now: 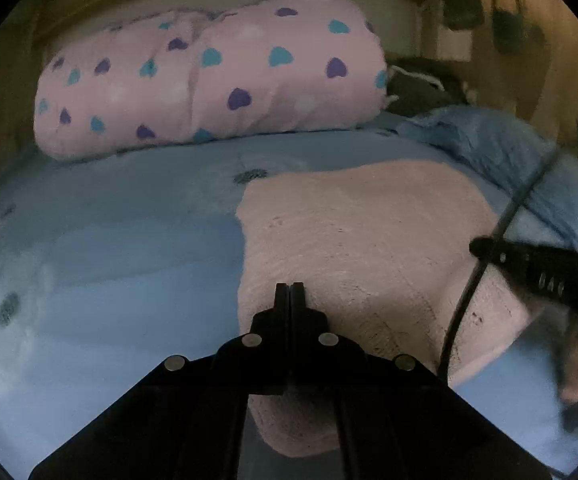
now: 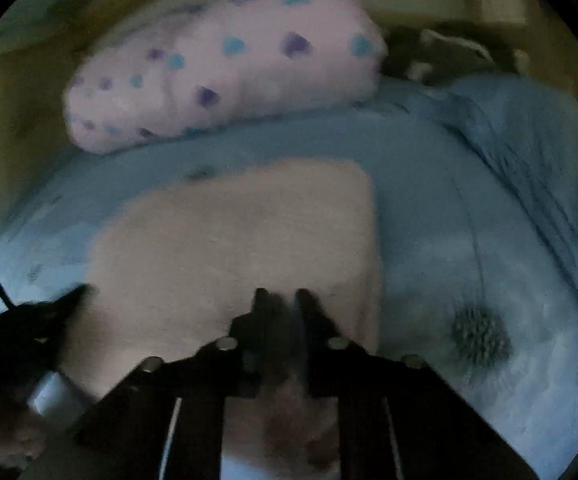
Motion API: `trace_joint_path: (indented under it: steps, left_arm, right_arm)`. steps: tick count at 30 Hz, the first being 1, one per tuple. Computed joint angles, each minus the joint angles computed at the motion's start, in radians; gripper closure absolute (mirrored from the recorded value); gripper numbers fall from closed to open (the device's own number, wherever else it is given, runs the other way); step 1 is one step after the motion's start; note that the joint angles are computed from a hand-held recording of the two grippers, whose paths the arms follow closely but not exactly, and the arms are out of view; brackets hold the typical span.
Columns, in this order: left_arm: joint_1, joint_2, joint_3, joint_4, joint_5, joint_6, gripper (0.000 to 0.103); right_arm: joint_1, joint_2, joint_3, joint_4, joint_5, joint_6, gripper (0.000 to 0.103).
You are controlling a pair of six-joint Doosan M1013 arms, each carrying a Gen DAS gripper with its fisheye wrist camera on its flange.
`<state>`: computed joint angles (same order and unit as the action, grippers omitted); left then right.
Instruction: Fold small clothes
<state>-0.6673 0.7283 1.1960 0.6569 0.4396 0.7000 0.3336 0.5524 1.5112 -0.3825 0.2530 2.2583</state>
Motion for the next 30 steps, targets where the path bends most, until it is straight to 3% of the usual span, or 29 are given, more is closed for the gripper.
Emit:
trace_joint_path:
  steps: [6, 9, 13, 14, 16, 20, 23, 28, 30]
  left_arm:
    - [0.008, -0.002, 0.003, -0.035, -0.026, 0.011, 0.103]
    - [0.003, 0.000, -0.002, -0.006, -0.010, -0.005, 0.103]
    - [0.000, -0.004, 0.004, 0.064, -0.002, -0.086, 0.103]
    - [-0.005, -0.007, -0.002, 0.089, 0.047, -0.129, 0.092]
    - [-0.008, -0.020, -0.018, 0.017, 0.144, -0.113, 0.088]
    - [-0.007, -0.087, 0.033, -0.137, 0.152, -0.051, 0.088]
    - [-0.030, -0.156, 0.114, -0.122, 0.142, -0.071, 0.087]
    - [-0.072, -0.231, 0.185, -0.049, 0.165, -0.098, 0.087]
    - [-0.080, -0.257, 0.202, -0.060, 0.167, -0.105, 0.087]
  right_arm:
    - [0.015, 0.012, -0.023, -0.238, 0.077, 0.173, 0.098]
    - [0.026, 0.017, -0.032, -0.291, 0.113, 0.218, 0.097]
    - [0.066, 0.029, -0.068, -0.400, 0.229, 0.242, 0.097]
    - [0.074, 0.030, -0.080, -0.391, 0.264, 0.205, 0.097]
    - [0.084, 0.017, -0.102, -0.300, 0.330, 0.101, 0.096]
    - [0.091, -0.055, -0.064, -0.156, 0.319, 0.023, 0.096]
    - [0.102, -0.107, -0.016, -0.118, 0.329, 0.002, 0.096]
    - [0.122, -0.205, 0.082, -0.129, 0.306, 0.080, 0.065]
    - [0.133, -0.241, 0.110, -0.151, 0.314, 0.114, 0.062]
